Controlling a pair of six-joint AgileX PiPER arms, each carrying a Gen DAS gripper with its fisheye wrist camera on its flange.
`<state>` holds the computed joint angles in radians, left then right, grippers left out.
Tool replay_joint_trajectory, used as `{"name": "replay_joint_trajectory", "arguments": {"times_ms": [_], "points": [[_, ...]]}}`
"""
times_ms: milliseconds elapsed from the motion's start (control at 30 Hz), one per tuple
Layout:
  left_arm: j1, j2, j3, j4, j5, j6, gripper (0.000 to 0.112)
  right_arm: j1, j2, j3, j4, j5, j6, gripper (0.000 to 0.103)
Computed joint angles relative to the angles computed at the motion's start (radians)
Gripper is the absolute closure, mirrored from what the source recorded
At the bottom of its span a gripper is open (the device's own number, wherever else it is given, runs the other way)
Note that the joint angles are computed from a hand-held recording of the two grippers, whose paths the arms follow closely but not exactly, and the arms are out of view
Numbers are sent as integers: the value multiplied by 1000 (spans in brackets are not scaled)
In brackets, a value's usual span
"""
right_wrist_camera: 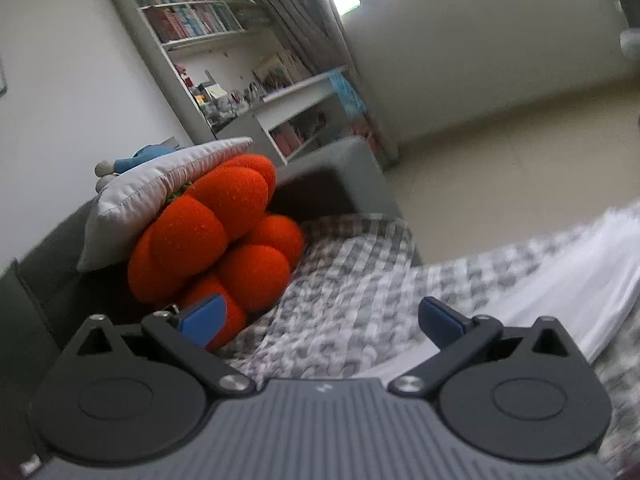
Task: Fold clothes
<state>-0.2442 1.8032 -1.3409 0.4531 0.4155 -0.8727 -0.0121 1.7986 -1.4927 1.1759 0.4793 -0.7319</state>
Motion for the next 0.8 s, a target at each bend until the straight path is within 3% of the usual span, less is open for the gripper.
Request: {"name": "replay_joint_trajectory", "arguments": {"times_ms": [100, 133, 167, 200, 233, 333, 367, 600, 800], "points": [[-12, 3, 0, 3, 0, 6, 54, 20, 16, -38, -203, 14, 176, 23], [-17, 3, 0, 6, 3, 8, 54, 26, 27, -60, -266, 31, 230, 40], [-21, 3, 0, 8, 5, 10, 54, 30, 42, -87, -327, 60, 288, 64], [-24, 4, 0, 9, 6, 12, 54, 36, 57, -117, -403, 90, 373, 75], [-28, 4, 1, 10, 8, 14, 54, 43, 70, -138, -458, 106, 441, 92], [-34, 9, -2, 11, 9, 16, 54, 62, 67, -130, -490, 90, 453, 92], [-35, 9, -1, 10, 8, 18, 54, 70, 61, -122, -490, 79, 444, 86], [-45, 8, -1, 9, 16, 24, 54, 126, 111, -176, -614, 107, 470, 88], [-53, 7, 13, 10, 24, 9, 54, 172, 130, -143, -614, 121, 317, 92]]}}
